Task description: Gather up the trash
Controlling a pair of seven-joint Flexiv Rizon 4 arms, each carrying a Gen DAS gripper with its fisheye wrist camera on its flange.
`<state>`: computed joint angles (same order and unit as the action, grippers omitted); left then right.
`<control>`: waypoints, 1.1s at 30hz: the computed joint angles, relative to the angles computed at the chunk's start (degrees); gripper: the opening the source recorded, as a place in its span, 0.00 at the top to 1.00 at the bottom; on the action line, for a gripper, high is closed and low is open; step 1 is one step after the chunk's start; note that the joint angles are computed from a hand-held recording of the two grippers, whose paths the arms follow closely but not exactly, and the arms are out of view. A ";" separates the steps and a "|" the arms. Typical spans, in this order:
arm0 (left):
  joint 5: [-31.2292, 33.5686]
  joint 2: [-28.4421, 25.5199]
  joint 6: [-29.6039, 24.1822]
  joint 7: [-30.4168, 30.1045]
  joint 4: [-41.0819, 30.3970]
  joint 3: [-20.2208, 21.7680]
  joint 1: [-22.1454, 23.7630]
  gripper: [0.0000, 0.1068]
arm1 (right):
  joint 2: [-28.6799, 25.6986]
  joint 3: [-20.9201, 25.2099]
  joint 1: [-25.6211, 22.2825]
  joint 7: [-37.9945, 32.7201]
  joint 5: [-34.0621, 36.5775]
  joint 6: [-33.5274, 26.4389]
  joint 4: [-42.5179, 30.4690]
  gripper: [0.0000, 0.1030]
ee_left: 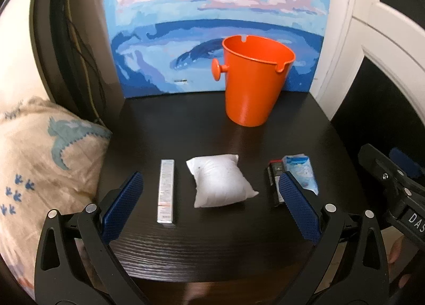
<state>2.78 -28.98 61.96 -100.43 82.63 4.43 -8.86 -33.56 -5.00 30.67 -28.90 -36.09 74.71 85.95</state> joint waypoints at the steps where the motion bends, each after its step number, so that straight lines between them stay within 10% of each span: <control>1: -0.42 0.03 0.17 -0.11 0.19 -0.20 0.20 0.07 | 0.03 -0.17 0.11 0.00 -0.17 -0.17 0.00 0.03; 33: -0.93 -0.20 -1.13 -2.96 0.12 -0.44 1.19 0.07 | -0.19 0.00 0.73 -2.93 -3.84 -2.37 -0.94 0.03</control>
